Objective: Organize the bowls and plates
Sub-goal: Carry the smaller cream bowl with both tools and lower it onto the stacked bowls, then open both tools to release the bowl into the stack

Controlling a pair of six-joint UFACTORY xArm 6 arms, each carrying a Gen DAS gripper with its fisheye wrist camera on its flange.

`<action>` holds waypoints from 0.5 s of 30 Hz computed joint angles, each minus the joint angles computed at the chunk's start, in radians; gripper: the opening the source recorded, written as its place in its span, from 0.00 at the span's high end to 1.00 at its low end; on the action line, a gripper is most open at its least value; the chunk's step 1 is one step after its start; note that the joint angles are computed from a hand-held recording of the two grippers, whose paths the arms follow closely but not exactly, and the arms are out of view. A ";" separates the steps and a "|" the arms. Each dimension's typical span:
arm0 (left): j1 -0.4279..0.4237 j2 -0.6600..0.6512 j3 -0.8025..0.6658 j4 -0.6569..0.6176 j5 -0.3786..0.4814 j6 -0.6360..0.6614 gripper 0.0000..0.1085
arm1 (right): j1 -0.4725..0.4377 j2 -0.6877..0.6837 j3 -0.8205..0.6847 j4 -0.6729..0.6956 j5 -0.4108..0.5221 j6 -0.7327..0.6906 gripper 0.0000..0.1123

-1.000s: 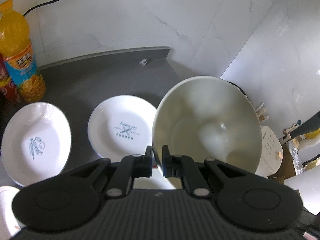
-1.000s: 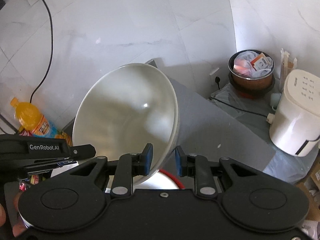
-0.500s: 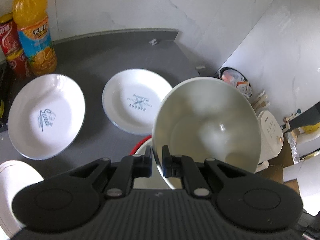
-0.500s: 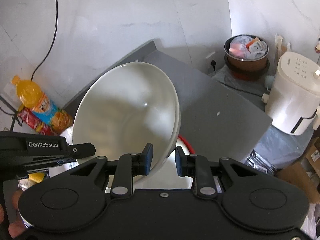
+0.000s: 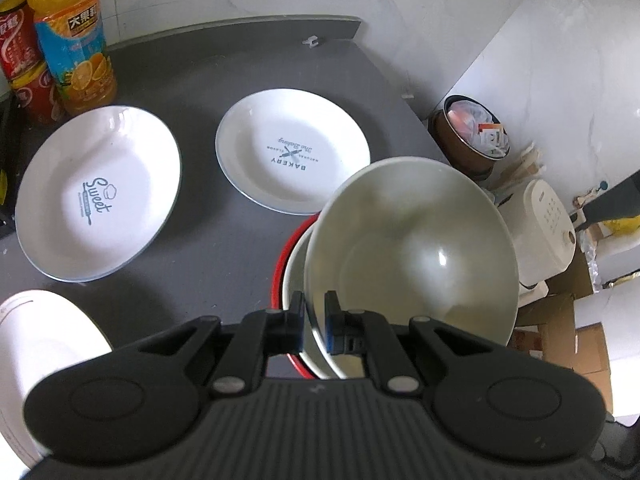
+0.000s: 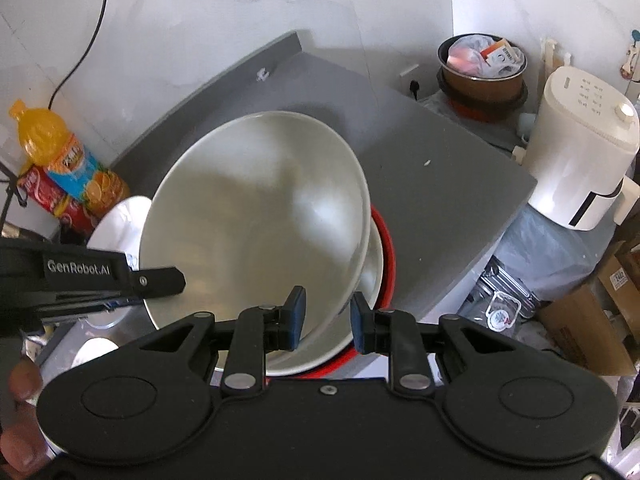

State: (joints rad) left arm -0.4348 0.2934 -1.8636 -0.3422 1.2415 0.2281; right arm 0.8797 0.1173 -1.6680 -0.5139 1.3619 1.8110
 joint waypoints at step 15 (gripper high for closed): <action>-0.013 -0.008 0.041 0.069 -0.006 0.005 0.93 | -0.015 0.040 -0.042 0.033 0.019 -0.073 0.75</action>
State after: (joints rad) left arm -0.4481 0.2854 -1.8230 -0.2737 1.2352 0.2331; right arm 0.8649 0.1575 -1.7098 -0.4810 1.3812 1.7381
